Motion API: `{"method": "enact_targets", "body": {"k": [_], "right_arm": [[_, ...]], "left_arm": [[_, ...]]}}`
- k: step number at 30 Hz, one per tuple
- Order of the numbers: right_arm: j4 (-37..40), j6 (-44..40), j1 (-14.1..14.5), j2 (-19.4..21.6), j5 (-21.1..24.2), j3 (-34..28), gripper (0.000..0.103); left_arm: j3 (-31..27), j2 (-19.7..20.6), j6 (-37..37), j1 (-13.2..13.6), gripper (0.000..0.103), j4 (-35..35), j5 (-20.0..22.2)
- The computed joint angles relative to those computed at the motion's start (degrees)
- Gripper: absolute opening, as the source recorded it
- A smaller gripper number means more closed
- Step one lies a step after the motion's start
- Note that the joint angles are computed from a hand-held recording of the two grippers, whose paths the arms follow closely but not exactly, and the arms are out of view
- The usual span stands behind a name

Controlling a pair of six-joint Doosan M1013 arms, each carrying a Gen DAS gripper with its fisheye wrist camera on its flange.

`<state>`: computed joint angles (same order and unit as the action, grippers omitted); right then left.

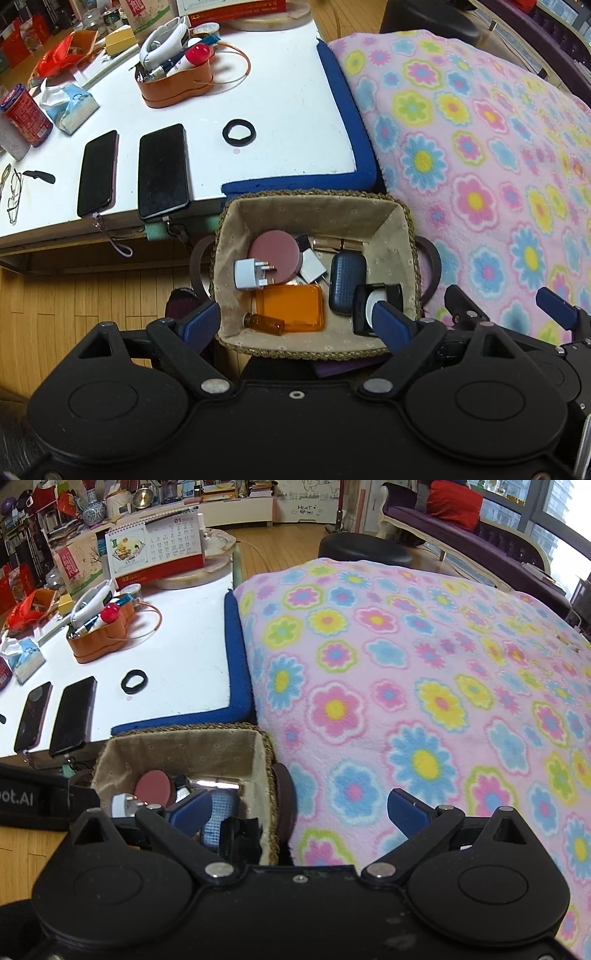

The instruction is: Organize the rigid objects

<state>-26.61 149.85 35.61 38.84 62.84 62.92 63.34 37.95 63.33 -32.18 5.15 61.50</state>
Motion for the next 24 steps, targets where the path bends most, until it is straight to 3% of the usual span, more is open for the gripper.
{"method": "enact_targets", "body": {"k": [15, 24], "right_arm": [[-0.5, 2.7, 0.0, -1.1, 1.1, 1.9, 0.102], [-0.5, 2.8, 0.3, -1.1, 1.6, 1.8, 0.102]], "left_arm": [[0.3, -0.1, -1.9, -1.1, 0.086, 4.8, -0.9], [0.3, -0.1, -0.7, -0.5, 0.086, 2.1, -0.8]]}}
